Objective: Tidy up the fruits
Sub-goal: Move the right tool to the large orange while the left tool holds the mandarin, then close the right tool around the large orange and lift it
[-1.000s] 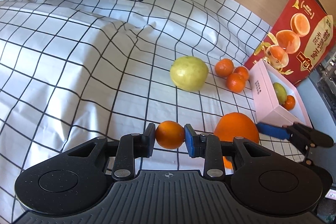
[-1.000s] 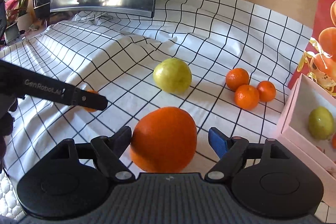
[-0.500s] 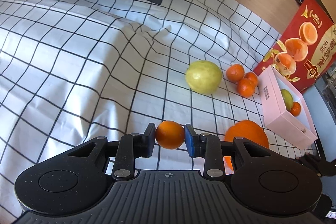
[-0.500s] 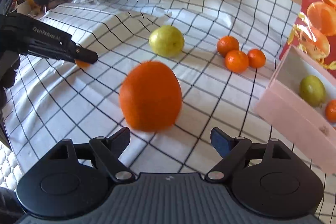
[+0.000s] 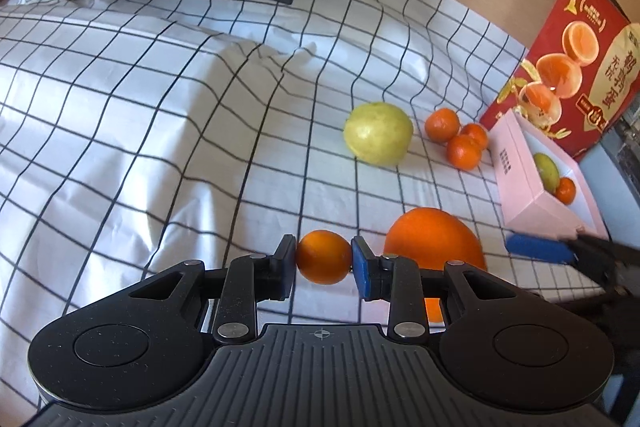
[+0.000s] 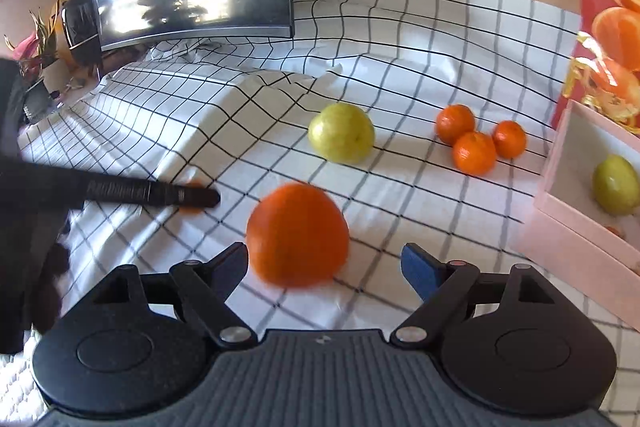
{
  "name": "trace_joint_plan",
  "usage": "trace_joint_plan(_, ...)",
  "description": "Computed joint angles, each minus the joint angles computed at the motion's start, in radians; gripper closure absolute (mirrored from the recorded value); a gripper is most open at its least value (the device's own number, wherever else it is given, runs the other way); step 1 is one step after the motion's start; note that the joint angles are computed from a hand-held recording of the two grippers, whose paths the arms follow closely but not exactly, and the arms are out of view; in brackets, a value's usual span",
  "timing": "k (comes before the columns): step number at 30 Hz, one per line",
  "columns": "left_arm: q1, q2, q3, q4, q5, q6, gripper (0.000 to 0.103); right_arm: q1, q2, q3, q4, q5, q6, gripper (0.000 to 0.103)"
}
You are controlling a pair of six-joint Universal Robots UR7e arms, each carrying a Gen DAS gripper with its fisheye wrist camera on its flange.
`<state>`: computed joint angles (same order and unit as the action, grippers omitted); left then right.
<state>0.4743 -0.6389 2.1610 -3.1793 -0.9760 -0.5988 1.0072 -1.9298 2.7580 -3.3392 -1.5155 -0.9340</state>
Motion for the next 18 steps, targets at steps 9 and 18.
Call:
trace_joint_plan(9,-0.016,-0.053,0.056,0.058,0.06,-0.091,0.069,0.123,0.252,-0.058,-0.135,-0.077,-0.056,0.016)
trace_joint_plan(18,-0.032,-0.103,0.103,0.093,0.087,-0.142,0.069,0.161,0.379,-0.126,-0.092,-0.163,0.095,0.016)
